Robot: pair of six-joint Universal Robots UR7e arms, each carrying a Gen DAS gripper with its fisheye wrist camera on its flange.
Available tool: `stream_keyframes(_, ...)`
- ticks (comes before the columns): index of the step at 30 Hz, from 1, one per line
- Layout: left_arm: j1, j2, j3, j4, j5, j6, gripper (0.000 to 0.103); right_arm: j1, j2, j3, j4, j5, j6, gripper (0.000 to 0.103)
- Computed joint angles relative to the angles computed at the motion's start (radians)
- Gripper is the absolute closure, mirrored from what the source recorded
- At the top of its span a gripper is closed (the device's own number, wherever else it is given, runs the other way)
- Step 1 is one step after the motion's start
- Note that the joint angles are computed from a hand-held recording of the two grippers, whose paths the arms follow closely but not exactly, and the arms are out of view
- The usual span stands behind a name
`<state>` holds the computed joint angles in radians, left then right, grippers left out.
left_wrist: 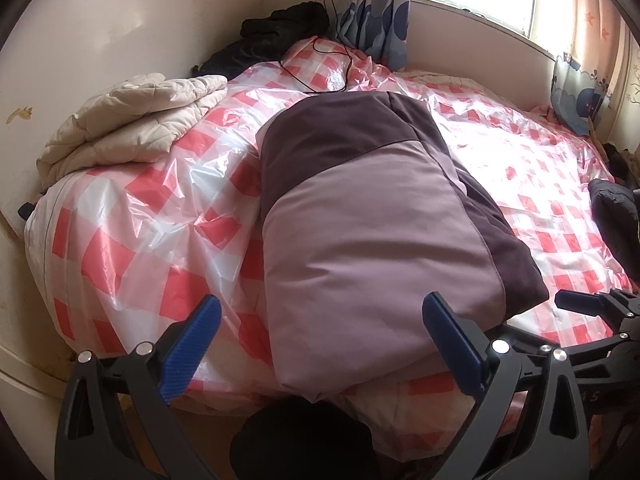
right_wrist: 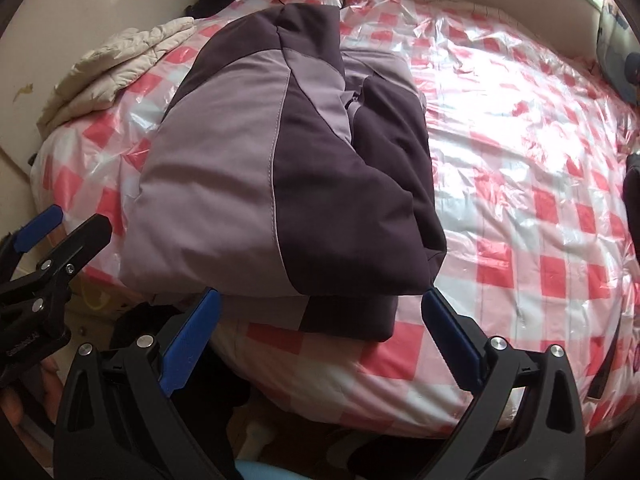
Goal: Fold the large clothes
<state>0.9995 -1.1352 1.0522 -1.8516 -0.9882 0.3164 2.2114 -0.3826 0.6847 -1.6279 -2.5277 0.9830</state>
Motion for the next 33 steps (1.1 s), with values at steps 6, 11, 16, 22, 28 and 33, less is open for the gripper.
stream_keyframes(6, -0.001, -0.003, 0.004, -0.003, 0.0, 0.0, 0.006, 0.012, 0.023, -0.058, 0.1, -0.04, 0.041, 0.006)
stream_keyframes(11, -0.003, -0.003, 0.002, 0.005, 0.003, -0.004, 0.006, 0.014, 0.018, -0.052, 0.098, -0.041, 0.042, 0.006)
stream_keyframes(16, -0.002, -0.004, 0.005, 0.003, 0.002, -0.003, 0.006, 0.013, 0.018, -0.051, 0.1, -0.038, 0.043, 0.006)
stream_keyframes(22, -0.002, 0.006, -0.014, 0.039, 0.01, -0.02, 0.006, 0.013, 0.02, -0.051, 0.103, -0.037, 0.049, 0.006)
stream_keyframes(28, 0.002, 0.012, -0.021, 0.043, 0.01, -0.02, 0.006, 0.008, 0.018, -0.044, 0.091, -0.023, 0.042, 0.006)
stream_keyframes(33, 0.006, 0.019, -0.03, 0.053, 0.015, -0.025, 0.006, 0.005, 0.02, -0.039, 0.079, -0.013, 0.032, 0.006)
